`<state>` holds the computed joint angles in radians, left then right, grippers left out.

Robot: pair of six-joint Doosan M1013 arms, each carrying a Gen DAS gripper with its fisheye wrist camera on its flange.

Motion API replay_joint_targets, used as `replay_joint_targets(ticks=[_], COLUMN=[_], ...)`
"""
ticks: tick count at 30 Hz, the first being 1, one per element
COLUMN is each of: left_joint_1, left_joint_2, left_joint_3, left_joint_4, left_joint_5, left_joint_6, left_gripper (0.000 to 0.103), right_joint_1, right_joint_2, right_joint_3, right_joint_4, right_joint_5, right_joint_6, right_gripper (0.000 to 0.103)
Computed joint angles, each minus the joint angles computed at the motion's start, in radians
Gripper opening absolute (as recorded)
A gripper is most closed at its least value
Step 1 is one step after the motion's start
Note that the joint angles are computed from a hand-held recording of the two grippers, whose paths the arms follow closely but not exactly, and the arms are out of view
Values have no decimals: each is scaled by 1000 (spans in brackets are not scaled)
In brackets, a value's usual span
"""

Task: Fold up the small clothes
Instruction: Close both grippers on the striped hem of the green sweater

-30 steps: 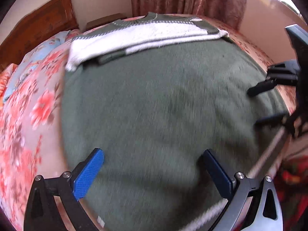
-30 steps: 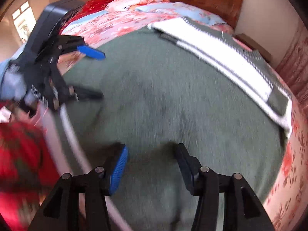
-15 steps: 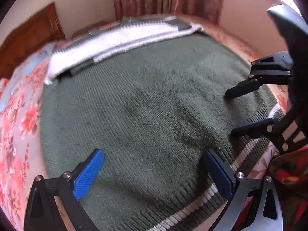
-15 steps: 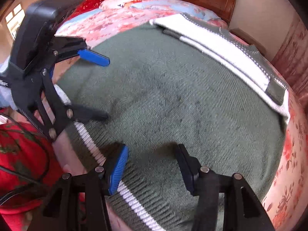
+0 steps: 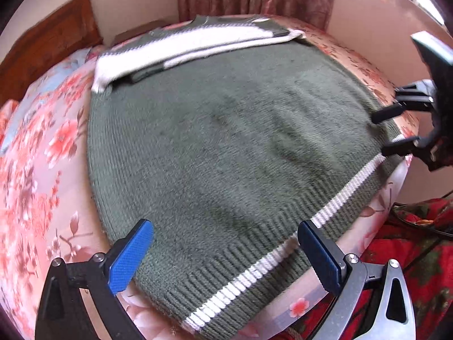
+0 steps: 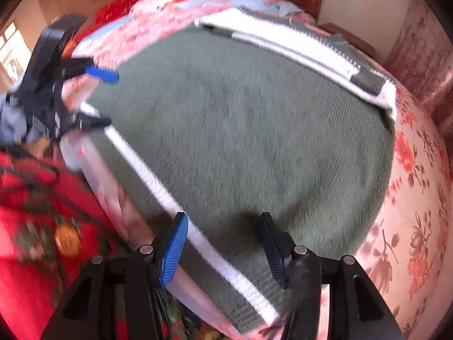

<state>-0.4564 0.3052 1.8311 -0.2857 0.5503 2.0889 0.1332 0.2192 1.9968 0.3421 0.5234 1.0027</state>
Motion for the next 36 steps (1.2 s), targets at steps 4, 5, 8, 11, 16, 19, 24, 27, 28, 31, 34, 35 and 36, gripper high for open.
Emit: replay_joint_targets(ticks=[4, 5, 8, 11, 16, 19, 24, 27, 28, 31, 34, 35, 36], left_joint_1=[28, 30, 34, 32, 125, 178, 179, 175, 174, 174, 167, 168, 164], left_joint_2=[5, 2, -10, -35, -64, -58, -53, -45, -43, -43, -38, -31, -24], left_joint_3=[12, 17, 27, 45, 75, 71, 72, 76, 75, 74, 66, 59, 51], left_joint_4=[-59, -42, -19, 46, -170, -373, -410, -436, -437, -437, -422, -450, -465], left_joint_5=[-13, -15, -1, -3, 11, 67, 100, 109, 115, 140, 151, 164, 177], left_joint_6=[1, -9, -18, -68, -52, 20, 36, 39, 42, 52, 44, 63, 67], left_gripper=[103, 103, 103, 103, 103, 103, 103, 103, 103, 103, 103, 103, 103], right_joint_1=[-12, -15, -31, -52, -140, -197, -185, -183, -186, -205, -206, -206, -203], right_joint_2=[12, 4, -23, -51, -121, -114, -97, -104, -104, -113, -112, -109, -104], right_joint_3=[15, 29, 58, 74, 139, 157, 155, 164, 165, 176, 176, 174, 172], right_joint_4=[44, 77, 76, 28, 143, 326, 391, 390, 390, 409, 404, 410, 419], right_joint_5=[-54, -73, -66, -33, 18, 54, 72, 54, 50, 60, 63, 60, 53], right_joint_6=[-16, -70, -100, -28, 47, -5, -61, -56, -50, -61, -61, -66, -71], right_gripper=[53, 53, 53, 51, 49, 49, 48, 39, 37, 33, 33, 33, 33])
